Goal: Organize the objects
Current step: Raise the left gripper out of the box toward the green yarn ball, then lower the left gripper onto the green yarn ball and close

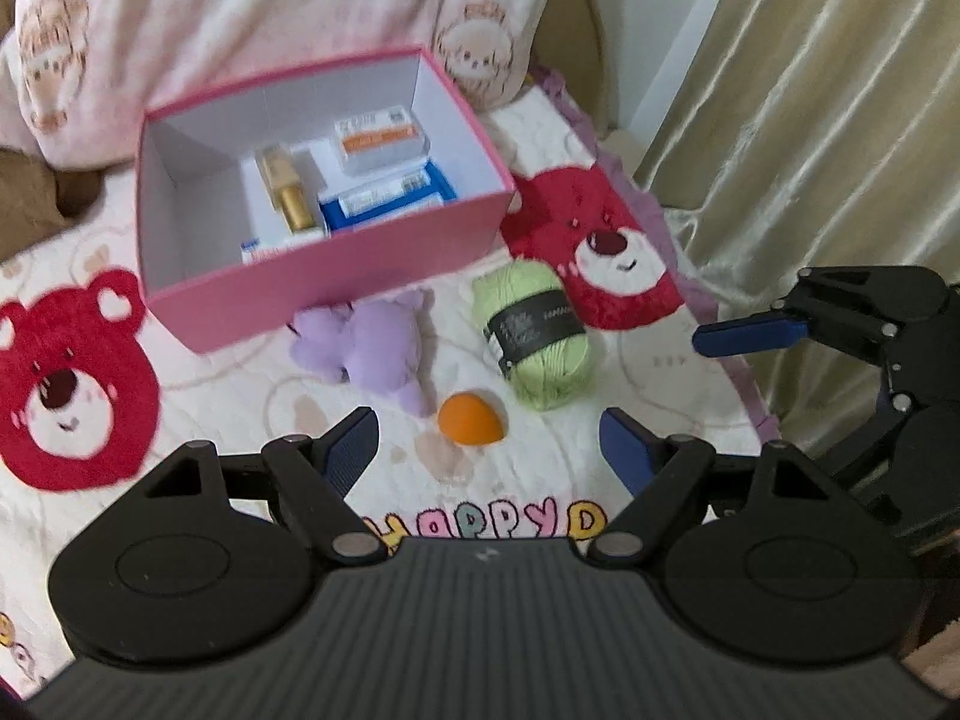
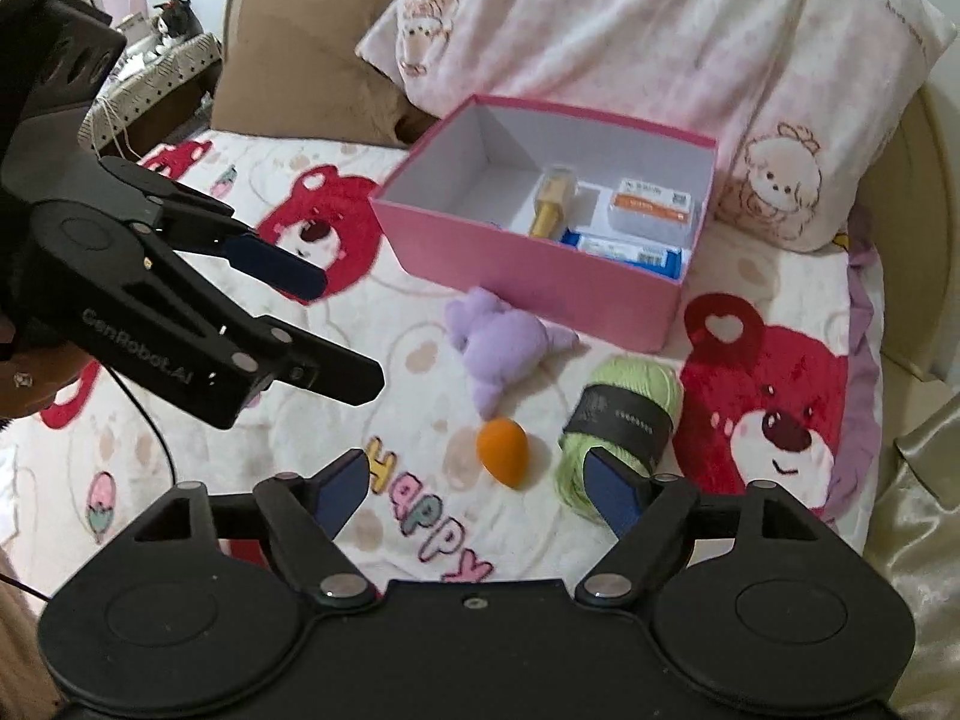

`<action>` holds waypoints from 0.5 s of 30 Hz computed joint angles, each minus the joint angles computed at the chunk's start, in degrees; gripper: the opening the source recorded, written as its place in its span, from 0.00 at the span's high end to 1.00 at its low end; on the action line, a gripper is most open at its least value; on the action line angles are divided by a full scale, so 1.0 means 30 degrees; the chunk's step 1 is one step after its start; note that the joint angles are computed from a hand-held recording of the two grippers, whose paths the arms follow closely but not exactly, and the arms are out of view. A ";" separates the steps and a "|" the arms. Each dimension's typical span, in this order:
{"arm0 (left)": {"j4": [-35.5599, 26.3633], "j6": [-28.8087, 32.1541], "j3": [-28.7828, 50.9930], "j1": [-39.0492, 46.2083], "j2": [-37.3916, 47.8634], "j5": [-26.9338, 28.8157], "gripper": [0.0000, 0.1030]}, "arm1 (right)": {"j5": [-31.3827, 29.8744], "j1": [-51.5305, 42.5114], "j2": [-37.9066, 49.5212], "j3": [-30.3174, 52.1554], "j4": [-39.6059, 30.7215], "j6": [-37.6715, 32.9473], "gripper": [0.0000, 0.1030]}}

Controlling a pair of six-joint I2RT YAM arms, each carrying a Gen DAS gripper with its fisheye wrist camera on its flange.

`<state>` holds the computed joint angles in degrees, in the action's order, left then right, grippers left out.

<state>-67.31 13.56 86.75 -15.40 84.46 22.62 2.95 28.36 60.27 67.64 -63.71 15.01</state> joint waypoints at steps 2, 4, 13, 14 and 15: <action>0.0705 -0.0150 -0.0779 -0.0072 0.0120 0.0182 0.22 | -0.0062 -0.0124 -0.0152 -0.0812 0.0486 -0.0061 0.19; 0.1875 -0.0331 -0.1804 -0.0163 0.0049 0.0546 0.22 | -0.0421 -0.0479 -0.0241 -0.1572 0.1104 -0.0146 0.19; 0.7149 -0.1298 -0.4750 -0.0349 0.0865 0.2688 0.22 | 0.0178 -0.1169 -0.0101 -0.4189 0.4023 -0.0839 0.19; 0.7669 -0.1365 -0.4993 -0.0397 0.1029 0.2704 0.22 | 0.0344 -0.1180 -0.0106 -0.4447 0.4335 -0.1154 0.19; 0.8044 -0.1421 -0.5122 -0.0471 0.1301 0.2680 0.22 | 0.0396 -0.1297 -0.0212 -0.4867 0.4872 -0.1498 0.19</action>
